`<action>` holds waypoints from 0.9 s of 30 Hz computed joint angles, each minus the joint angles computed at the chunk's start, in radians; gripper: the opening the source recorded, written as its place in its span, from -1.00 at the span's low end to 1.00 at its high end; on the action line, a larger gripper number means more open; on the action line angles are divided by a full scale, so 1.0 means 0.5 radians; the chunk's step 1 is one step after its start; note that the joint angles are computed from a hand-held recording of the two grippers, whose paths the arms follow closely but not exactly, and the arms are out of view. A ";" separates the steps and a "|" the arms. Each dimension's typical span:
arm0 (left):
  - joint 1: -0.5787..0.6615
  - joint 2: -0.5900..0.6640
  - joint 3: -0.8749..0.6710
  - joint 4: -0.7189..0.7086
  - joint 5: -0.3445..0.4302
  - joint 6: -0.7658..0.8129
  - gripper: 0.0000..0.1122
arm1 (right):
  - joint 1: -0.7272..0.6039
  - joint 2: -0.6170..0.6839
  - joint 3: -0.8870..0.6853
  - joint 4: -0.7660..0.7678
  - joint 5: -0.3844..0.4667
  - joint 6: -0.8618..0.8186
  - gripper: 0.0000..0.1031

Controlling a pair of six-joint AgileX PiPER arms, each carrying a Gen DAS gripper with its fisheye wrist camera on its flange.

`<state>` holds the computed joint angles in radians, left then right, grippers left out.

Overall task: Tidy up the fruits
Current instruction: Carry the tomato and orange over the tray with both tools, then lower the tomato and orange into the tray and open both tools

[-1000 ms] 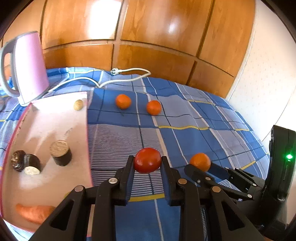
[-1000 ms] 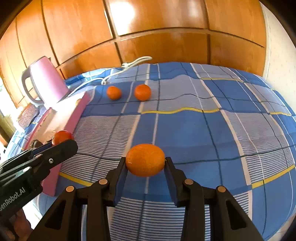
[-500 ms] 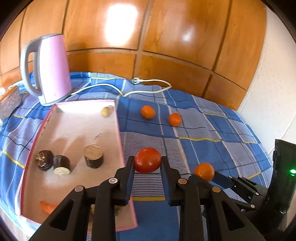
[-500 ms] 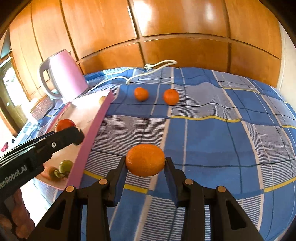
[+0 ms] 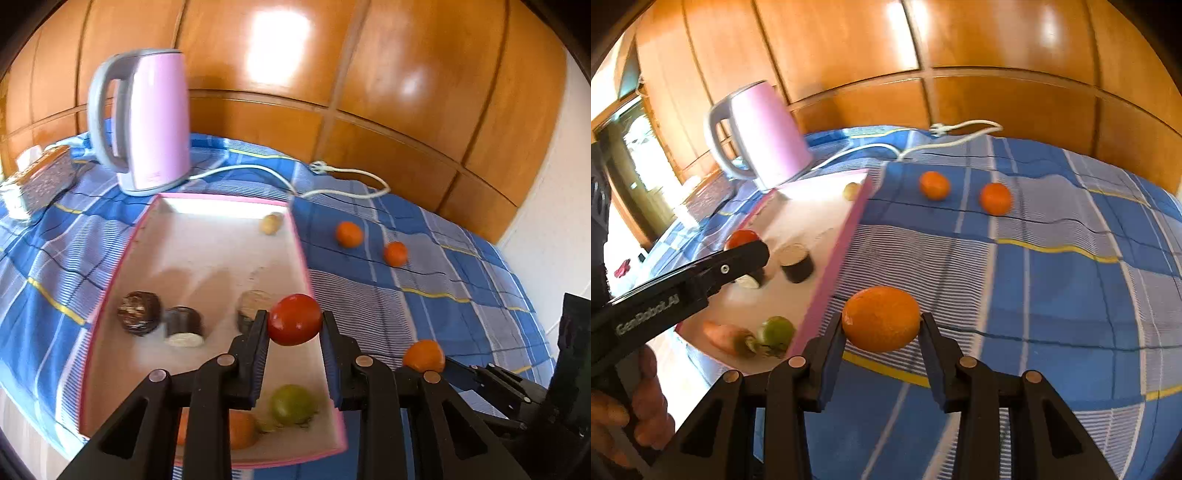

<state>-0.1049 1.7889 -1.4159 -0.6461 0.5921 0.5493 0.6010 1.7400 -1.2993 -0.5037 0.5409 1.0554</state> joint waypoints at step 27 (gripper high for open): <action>0.297 0.192 -0.187 -0.147 0.151 0.082 -0.51 | -0.088 0.605 -1.046 0.743 0.208 -0.926 -0.21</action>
<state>0.0434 1.8847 -1.5096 -0.7194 0.6677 0.5903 0.5571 2.0426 -1.8221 -0.1323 0.6448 0.5926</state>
